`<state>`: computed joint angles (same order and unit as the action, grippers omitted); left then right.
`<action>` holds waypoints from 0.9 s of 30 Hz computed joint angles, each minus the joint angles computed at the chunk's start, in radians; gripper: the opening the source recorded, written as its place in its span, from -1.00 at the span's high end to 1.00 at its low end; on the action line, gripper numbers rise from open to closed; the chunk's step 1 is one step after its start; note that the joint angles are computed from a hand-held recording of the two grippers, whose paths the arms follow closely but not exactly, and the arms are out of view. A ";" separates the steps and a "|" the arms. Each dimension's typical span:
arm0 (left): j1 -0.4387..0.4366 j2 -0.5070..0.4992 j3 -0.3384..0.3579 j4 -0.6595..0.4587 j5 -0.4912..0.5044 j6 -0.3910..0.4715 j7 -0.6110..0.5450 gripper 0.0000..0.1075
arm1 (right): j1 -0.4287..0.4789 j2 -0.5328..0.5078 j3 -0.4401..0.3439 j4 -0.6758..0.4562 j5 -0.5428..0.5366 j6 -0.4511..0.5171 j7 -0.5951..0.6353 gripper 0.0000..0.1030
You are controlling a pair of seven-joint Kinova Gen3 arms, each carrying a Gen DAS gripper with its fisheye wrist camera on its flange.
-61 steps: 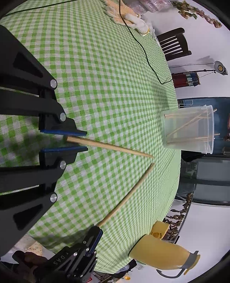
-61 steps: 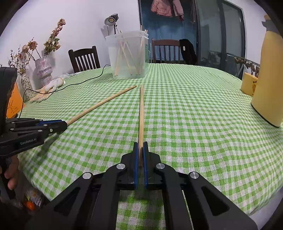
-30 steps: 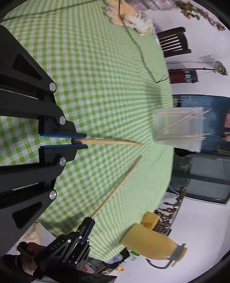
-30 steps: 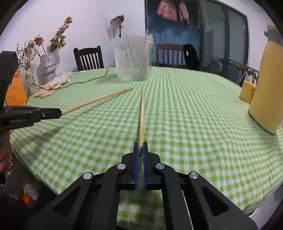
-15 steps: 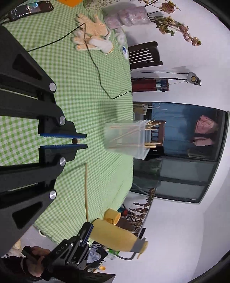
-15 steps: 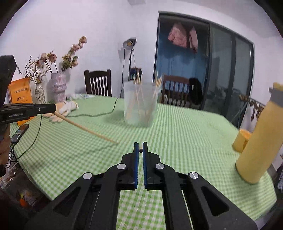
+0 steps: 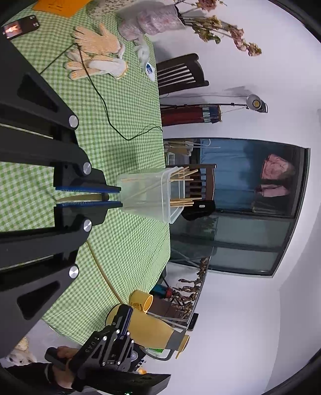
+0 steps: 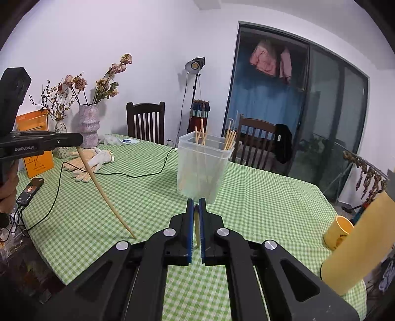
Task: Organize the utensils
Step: 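Lift both held chopsticks and carry them over the clear container, then lower both chopsticks into the container and open both grippers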
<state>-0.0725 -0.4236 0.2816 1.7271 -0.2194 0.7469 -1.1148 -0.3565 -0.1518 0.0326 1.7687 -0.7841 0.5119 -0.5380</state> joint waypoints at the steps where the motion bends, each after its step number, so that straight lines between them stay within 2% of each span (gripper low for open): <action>1: 0.013 0.015 -0.018 -0.013 0.012 0.000 -0.014 0.94 | 0.001 0.006 -0.002 -0.010 0.007 0.004 -0.006 0.92; 3: 0.035 0.047 -0.049 -0.033 0.035 -0.005 -0.039 0.94 | 0.007 0.029 -0.008 -0.048 0.023 0.026 -0.015 0.92; 5: 0.031 0.077 -0.049 -0.056 0.030 -0.014 -0.039 0.94 | 0.021 0.056 -0.015 -0.090 0.027 0.055 -0.026 0.92; 12: 0.075 0.202 -0.114 -0.163 0.050 -0.015 -0.094 0.94 | 0.116 0.180 -0.070 -0.295 0.074 0.216 -0.117 0.92; 16: 0.079 0.239 -0.100 -0.178 0.000 -0.038 -0.056 0.94 | 0.155 0.228 -0.111 -0.380 0.108 0.282 -0.163 0.92; 20: 0.112 0.256 -0.131 -0.191 0.021 -0.045 -0.099 0.94 | 0.157 0.232 -0.142 -0.398 0.168 0.278 -0.184 0.91; 23: 0.124 0.272 -0.150 -0.214 0.035 -0.029 -0.139 0.94 | 0.156 0.254 -0.150 -0.449 0.201 0.327 -0.213 0.92; 27: 0.140 0.290 -0.205 -0.258 0.132 0.009 -0.244 0.94 | 0.162 0.304 -0.157 -0.562 0.237 0.427 -0.277 0.92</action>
